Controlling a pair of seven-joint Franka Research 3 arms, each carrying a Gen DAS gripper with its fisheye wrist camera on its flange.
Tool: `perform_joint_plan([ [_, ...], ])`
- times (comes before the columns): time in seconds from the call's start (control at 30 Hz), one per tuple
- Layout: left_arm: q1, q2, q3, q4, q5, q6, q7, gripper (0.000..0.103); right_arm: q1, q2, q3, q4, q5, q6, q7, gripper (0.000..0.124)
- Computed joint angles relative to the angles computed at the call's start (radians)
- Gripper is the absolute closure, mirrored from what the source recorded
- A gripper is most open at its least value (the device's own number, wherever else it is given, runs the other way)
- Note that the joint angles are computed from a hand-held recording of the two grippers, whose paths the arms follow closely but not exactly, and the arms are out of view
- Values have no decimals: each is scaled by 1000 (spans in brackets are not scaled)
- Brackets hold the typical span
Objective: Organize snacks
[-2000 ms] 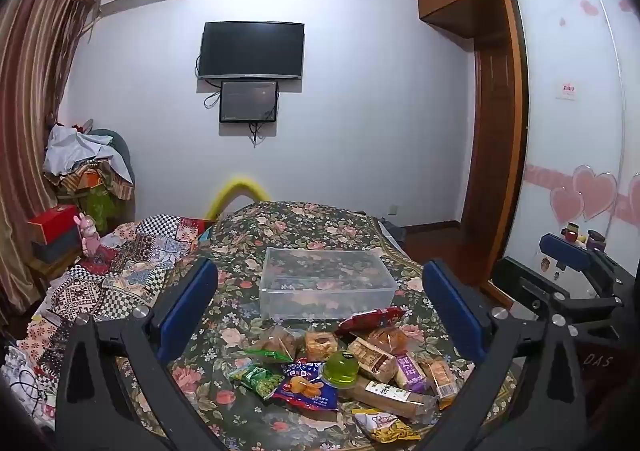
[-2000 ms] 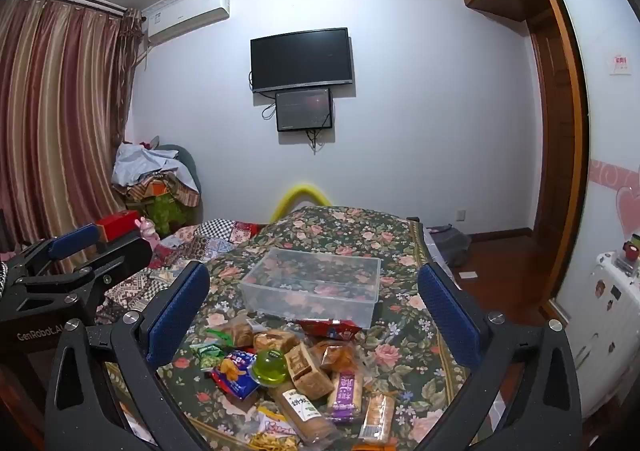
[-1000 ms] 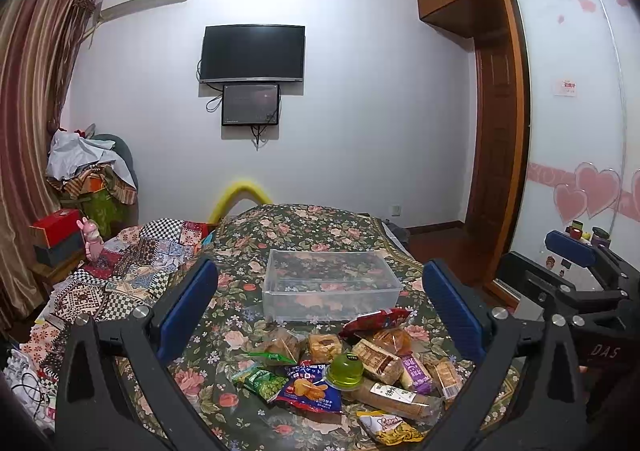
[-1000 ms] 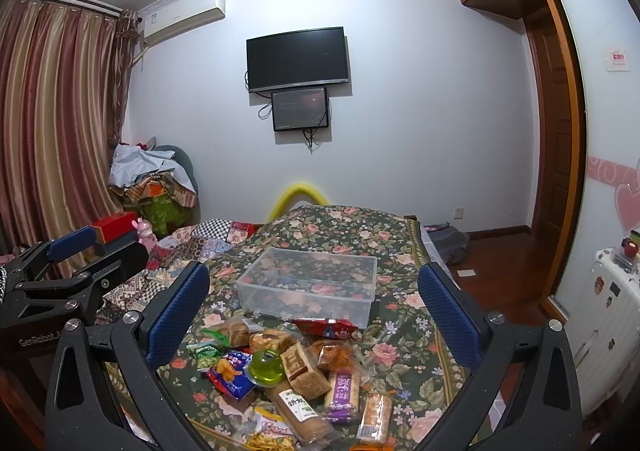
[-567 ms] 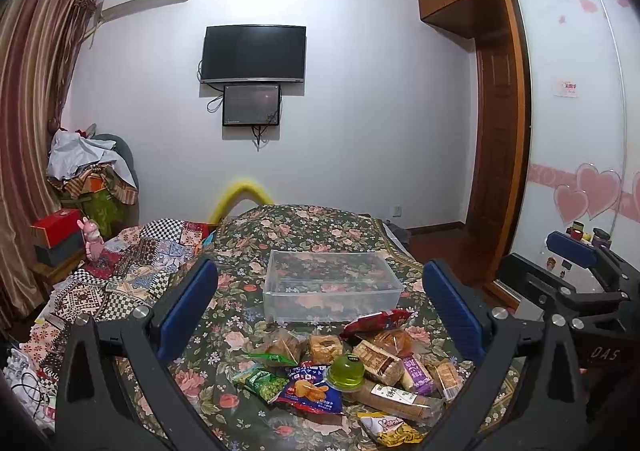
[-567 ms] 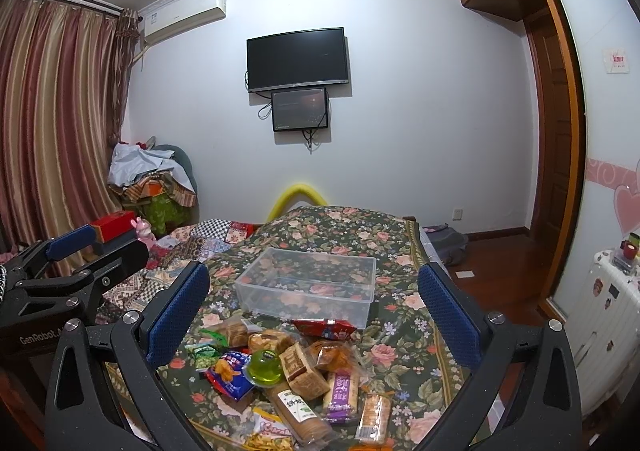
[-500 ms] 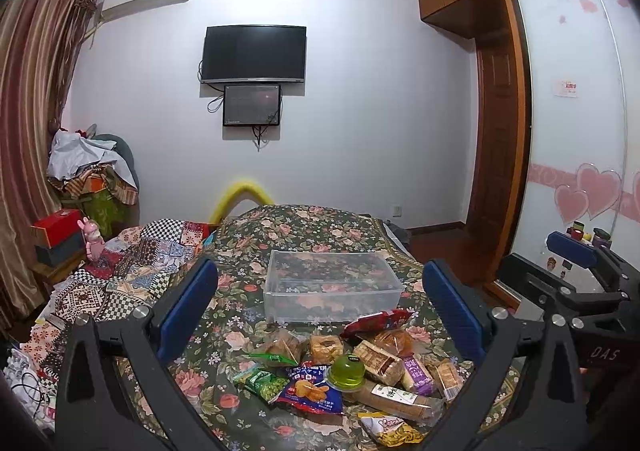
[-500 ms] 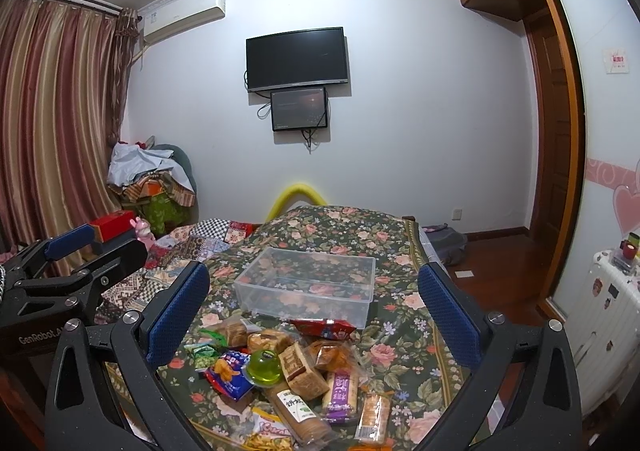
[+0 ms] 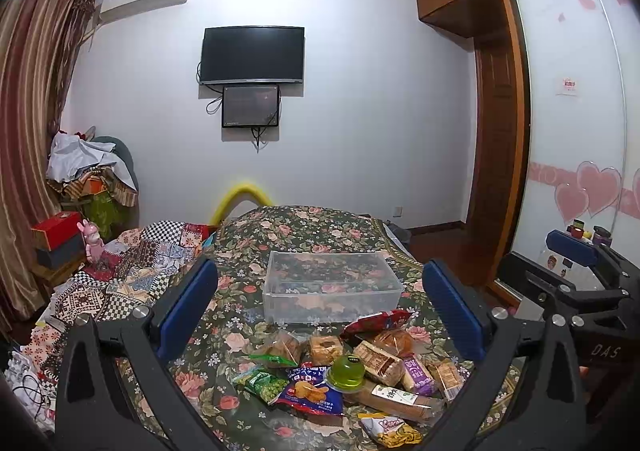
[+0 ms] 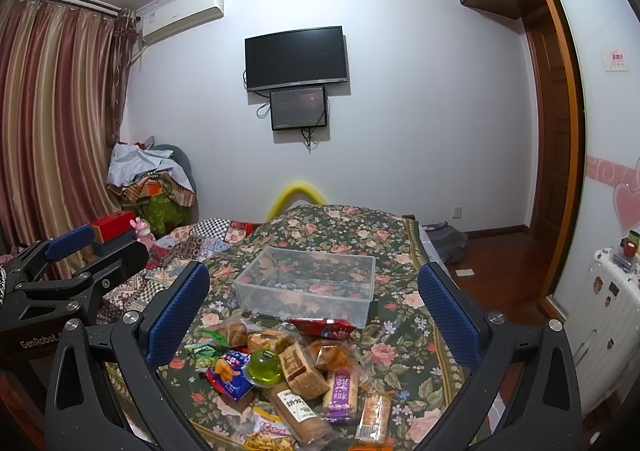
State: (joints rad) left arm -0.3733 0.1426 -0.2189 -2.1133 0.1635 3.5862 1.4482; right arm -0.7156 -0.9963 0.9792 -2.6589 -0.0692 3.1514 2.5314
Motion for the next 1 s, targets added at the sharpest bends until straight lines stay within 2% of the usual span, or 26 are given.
perform_joint_plan([
  [0.83,-2,5,1,5,1,-6,2,0,4,5,-4,2,-4,-2,-1,21],
  [1.0,26,16,-10,22,64,-35,-45,0,0,17,-5,8,-8,-20,-2,21],
])
